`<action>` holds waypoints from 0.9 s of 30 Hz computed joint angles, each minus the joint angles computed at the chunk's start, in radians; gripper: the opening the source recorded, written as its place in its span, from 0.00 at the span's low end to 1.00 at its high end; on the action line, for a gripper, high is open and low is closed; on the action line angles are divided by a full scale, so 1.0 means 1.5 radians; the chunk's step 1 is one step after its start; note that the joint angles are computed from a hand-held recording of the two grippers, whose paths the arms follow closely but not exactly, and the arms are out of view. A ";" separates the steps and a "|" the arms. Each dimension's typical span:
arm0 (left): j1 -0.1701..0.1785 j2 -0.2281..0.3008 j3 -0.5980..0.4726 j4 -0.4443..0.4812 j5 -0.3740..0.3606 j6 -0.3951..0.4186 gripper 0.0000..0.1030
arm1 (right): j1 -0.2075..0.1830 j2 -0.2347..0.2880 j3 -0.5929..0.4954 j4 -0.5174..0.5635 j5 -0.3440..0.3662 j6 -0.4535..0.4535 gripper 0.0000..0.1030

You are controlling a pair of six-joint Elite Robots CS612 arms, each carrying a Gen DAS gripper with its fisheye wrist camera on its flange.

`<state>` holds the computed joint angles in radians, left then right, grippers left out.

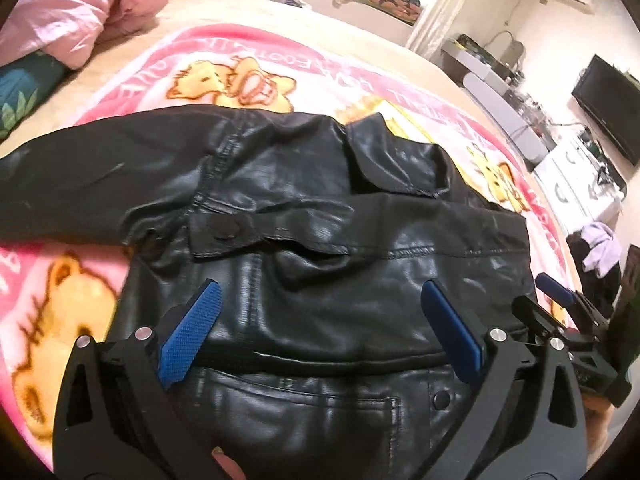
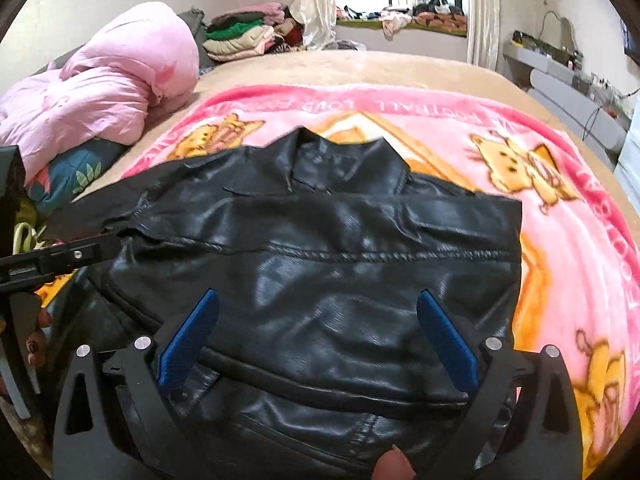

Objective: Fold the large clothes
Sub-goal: 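Move the left tool to the other sleeve cuff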

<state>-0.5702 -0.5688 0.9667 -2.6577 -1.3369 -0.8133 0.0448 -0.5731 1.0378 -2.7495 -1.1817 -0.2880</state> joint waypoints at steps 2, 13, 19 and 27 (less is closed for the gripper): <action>0.002 -0.006 0.011 -0.006 0.009 -0.007 0.91 | 0.003 -0.004 0.005 -0.012 0.010 0.001 0.96; 0.011 -0.030 0.053 -0.026 0.030 -0.033 0.91 | 0.027 -0.014 0.008 -0.025 0.030 -0.009 0.96; 0.019 -0.049 0.090 -0.060 0.038 -0.063 0.91 | 0.042 -0.013 0.000 -0.019 0.036 -0.006 0.96; 0.027 -0.071 0.131 -0.083 0.061 -0.092 0.91 | 0.061 -0.012 -0.011 -0.016 0.040 -0.010 0.96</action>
<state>-0.5295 -0.6751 1.1637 -2.7822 -1.2455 -0.9511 0.1367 -0.5914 1.0208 -2.7734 -1.1219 -0.3035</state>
